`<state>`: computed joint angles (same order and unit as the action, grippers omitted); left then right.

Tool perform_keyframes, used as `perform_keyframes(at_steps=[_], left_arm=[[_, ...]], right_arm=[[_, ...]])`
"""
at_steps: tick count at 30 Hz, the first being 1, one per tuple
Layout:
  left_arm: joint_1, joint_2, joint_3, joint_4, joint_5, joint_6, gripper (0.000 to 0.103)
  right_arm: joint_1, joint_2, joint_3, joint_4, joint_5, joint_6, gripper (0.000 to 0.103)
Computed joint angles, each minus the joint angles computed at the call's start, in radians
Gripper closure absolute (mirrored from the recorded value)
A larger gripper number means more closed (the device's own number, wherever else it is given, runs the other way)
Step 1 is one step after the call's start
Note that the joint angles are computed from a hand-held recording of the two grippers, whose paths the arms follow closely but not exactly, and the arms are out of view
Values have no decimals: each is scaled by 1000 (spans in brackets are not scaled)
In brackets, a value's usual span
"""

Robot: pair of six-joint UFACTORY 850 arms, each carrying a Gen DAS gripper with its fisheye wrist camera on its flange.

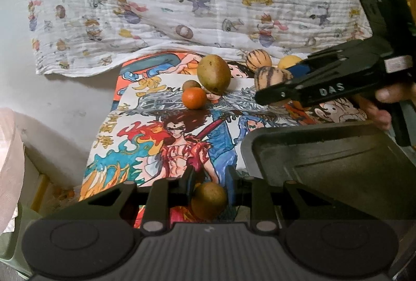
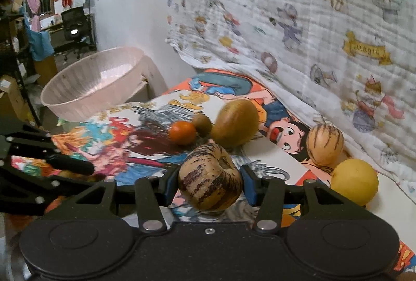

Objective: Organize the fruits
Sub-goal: 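Carry both held fruits back over the metal tray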

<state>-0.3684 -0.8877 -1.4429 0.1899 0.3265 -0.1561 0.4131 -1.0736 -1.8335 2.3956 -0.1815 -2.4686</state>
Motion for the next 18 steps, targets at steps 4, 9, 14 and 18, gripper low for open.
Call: perform_keyframes(at_steps=[4, 9, 14, 18], left_arm=[[-7, 32, 41, -40, 33, 26, 76], [-24, 85, 110, -44, 87, 30, 76], [-47, 126, 168, -1, 122, -17, 76], [-63, 146, 207, 59, 144, -85, 76]], right_arm=[[5, 63, 95, 84, -47, -72, 51], [11, 161, 252, 194, -103, -161, 51], [19, 259, 410, 268, -149, -213, 51], [33, 329, 532, 373, -183, -299, 51]])
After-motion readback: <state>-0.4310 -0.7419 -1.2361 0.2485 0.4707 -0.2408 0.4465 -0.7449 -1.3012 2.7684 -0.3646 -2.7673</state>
